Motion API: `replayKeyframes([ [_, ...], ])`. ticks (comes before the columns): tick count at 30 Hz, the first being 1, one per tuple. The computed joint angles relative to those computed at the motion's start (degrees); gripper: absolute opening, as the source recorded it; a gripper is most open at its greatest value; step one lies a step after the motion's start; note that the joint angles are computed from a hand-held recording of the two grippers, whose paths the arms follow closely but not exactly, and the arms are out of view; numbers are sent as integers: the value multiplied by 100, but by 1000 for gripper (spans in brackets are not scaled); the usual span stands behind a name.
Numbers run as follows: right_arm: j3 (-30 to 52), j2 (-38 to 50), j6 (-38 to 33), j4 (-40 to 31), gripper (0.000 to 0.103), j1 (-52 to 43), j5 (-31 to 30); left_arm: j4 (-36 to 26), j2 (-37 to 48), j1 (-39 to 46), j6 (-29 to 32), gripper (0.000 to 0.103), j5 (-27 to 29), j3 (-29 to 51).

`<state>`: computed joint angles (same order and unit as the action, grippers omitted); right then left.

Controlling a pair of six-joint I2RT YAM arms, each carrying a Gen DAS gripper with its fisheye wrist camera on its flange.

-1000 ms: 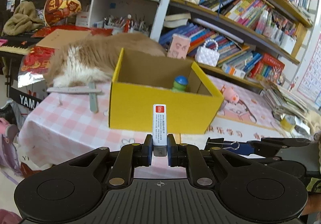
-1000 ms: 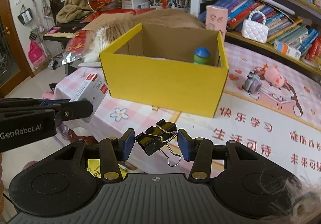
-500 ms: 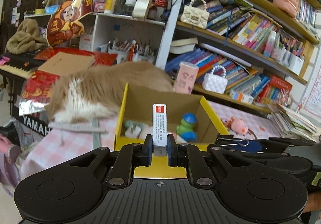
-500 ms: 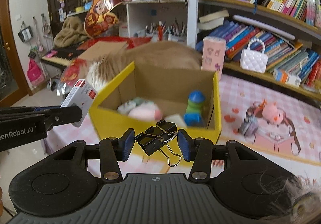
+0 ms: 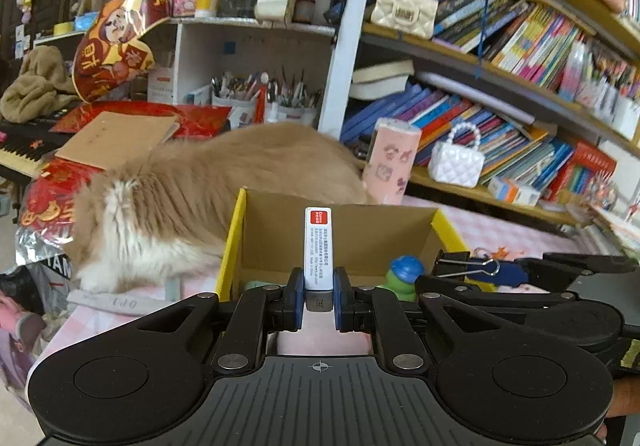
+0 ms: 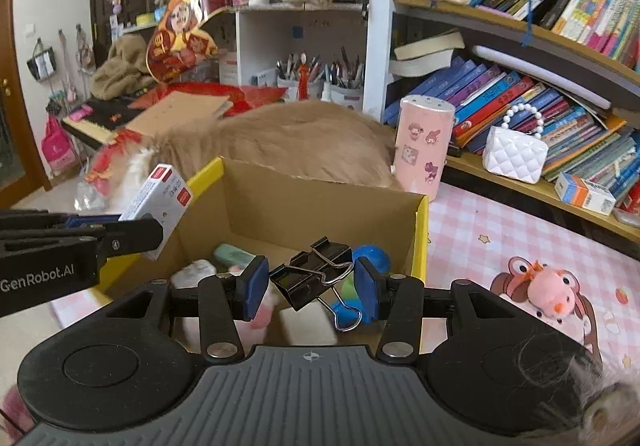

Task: Organize objects
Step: 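Lower the left gripper's carton into the box while the right lowers the binder clip, then open the left gripper to drop the carton while the right releases the clip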

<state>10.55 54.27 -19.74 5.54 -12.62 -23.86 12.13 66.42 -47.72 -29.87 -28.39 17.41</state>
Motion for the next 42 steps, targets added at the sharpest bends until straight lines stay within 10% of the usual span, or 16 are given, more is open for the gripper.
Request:
replayKeyframes([
  [14, 605, 2908, -624, 1891, 44, 463, 376, 156, 1820, 347, 307, 13, 292, 785],
  [30, 816, 2939, -791, 1487, 50, 666, 667, 104, 1968, 155, 299, 18, -13, 912],
  [42, 213, 1147, -178, 1050, 51, -36, 55, -261, 538, -447, 217, 57, -819, 413],
])
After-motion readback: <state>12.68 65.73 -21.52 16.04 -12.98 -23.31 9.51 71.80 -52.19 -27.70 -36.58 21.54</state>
